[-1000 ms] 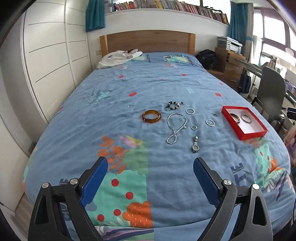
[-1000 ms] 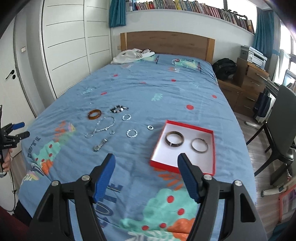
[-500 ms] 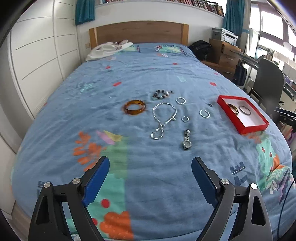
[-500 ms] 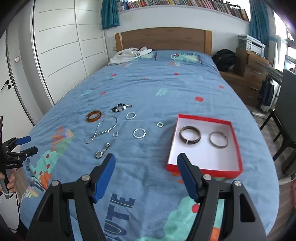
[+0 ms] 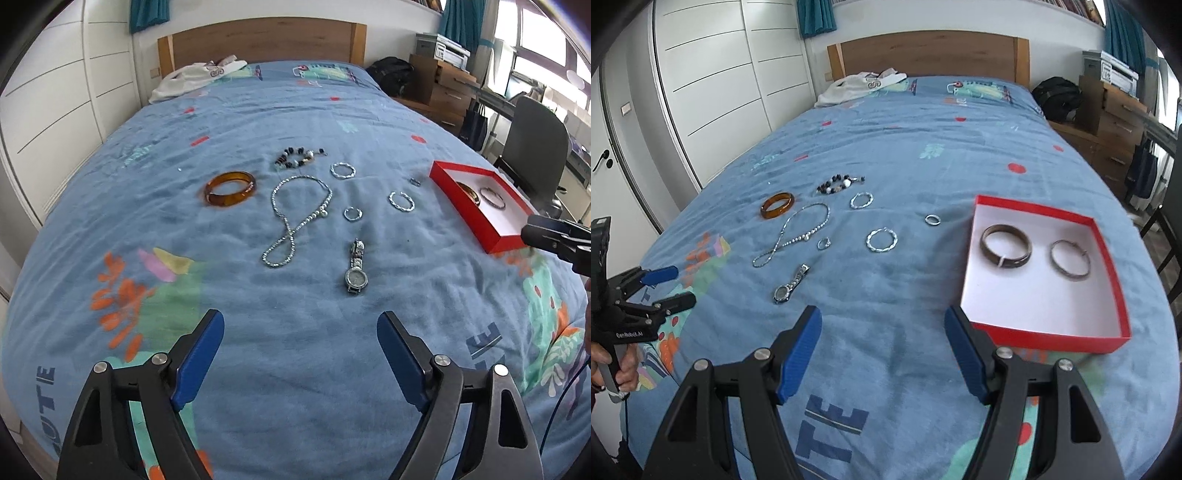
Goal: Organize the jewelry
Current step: 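Lift both tools away from the box back over the jewelry, then grasp the silver watch with the left tool while the right tool grasps the twisted hoop earring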
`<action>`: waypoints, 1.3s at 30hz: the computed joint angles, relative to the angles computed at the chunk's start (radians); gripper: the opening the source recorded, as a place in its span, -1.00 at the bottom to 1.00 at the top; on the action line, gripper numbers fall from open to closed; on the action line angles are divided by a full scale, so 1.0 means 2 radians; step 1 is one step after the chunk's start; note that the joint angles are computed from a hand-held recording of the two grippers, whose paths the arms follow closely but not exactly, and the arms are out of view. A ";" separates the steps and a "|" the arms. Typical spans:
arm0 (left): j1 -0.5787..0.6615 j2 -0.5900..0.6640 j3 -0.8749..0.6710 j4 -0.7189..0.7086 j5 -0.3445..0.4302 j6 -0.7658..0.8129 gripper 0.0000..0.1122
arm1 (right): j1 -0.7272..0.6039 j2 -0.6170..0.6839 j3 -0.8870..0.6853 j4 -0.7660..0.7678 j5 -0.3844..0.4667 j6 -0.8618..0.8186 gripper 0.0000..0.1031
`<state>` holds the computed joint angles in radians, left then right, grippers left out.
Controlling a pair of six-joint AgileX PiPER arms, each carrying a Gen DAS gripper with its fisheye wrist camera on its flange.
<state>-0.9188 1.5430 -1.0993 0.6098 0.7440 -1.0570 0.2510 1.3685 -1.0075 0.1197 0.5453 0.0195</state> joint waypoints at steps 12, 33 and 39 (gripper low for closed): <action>0.028 0.070 -0.047 -0.038 -0.044 0.045 0.42 | -0.022 0.073 -0.036 0.094 -0.027 -0.090 0.31; 0.069 0.158 -0.106 -0.132 -0.097 0.148 0.18 | -0.033 0.180 -0.108 0.153 -0.039 -0.140 0.26; 0.075 0.172 -0.114 -0.148 -0.103 0.168 0.17 | -0.035 0.207 -0.134 0.158 -0.036 -0.146 0.25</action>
